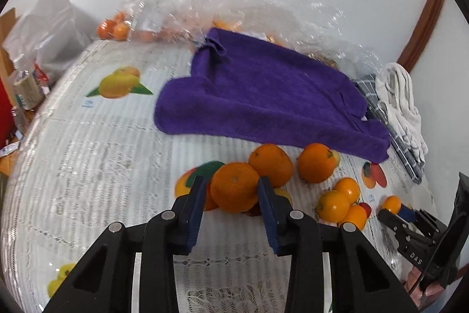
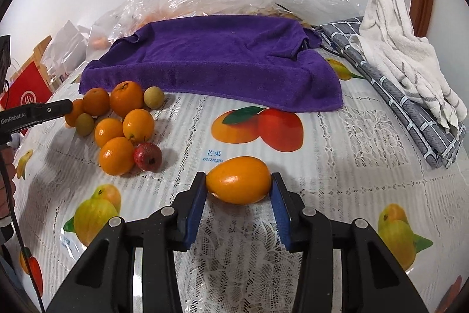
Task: Organize fruits
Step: 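Carry the small orange fruit in the right tool while the left tool carries the orange onto the purple towel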
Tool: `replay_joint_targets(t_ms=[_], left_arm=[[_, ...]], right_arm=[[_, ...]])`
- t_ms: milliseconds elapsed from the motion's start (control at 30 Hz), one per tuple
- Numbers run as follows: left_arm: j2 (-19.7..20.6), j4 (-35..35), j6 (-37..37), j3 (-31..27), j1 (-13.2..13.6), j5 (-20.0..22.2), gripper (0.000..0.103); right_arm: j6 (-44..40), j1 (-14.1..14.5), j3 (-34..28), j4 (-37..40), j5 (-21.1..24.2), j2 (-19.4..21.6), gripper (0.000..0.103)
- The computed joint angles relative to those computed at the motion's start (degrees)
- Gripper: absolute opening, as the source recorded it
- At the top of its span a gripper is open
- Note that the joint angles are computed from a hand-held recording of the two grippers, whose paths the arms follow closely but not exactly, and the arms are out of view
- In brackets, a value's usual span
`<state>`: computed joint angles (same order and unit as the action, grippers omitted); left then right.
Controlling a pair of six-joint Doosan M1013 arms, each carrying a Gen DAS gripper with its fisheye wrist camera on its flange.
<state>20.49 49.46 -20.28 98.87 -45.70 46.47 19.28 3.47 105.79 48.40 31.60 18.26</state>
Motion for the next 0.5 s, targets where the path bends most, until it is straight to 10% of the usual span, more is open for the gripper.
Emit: replay_joint_targets(t_ms=[267,500], left_arm=[[0.8,-0.2,-1.8,0.2,0.8,-2.2,0.049],[0.7,-1.0,-1.0,-0.2,0.2,1.0,0.037]], right_arm=[[0.7,-0.3,0.2,-0.3,0.1,-0.1,0.043],[1.4,-0.4,0.5,-1.0,-0.5,-0.4,0.043]])
